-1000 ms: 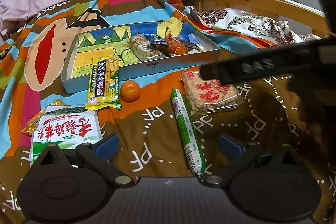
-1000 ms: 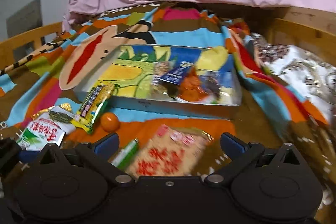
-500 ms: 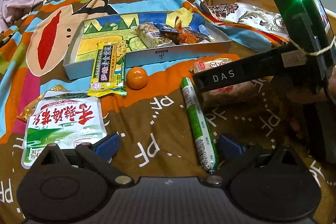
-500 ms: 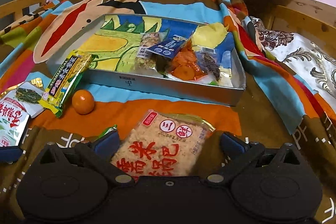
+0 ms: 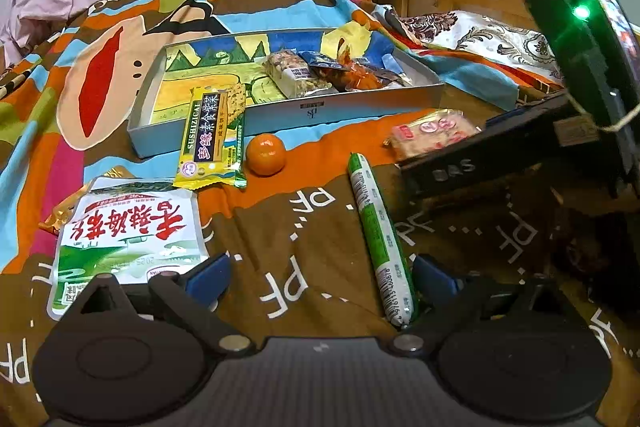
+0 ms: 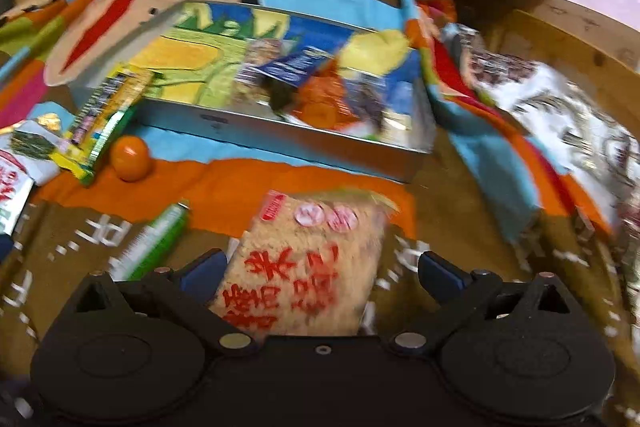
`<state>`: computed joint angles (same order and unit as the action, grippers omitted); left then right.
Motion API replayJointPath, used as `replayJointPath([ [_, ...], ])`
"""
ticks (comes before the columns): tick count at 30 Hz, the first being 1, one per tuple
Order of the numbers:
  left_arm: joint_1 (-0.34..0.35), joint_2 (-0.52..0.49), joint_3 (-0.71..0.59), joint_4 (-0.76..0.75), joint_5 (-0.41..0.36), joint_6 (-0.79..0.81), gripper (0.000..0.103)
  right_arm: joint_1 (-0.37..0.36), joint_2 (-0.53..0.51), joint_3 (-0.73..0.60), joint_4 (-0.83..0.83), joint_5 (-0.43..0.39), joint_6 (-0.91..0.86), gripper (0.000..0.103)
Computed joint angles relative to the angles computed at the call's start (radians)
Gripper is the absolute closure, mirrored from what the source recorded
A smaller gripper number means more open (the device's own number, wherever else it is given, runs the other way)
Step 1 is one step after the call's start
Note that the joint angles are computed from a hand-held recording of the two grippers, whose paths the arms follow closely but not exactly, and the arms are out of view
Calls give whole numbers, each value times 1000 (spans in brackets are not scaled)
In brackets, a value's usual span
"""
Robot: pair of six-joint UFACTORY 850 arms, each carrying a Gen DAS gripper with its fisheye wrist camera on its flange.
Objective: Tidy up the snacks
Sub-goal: 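Close right gripper on the rice-cracker pack with red characters, then lower left tool and close left gripper on the green stick snack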
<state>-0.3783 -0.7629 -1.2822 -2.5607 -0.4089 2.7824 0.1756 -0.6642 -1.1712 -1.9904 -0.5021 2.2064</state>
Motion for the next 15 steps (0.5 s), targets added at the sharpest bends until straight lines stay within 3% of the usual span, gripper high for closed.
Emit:
replayJointPath([
  [6, 5, -1, 0, 11, -31, -27, 3, -29, 36, 50, -99, 31, 156, 3],
  [15, 3, -31, -45, 149, -108, -99, 10, -40, 22, 34, -138, 35, 192, 3],
])
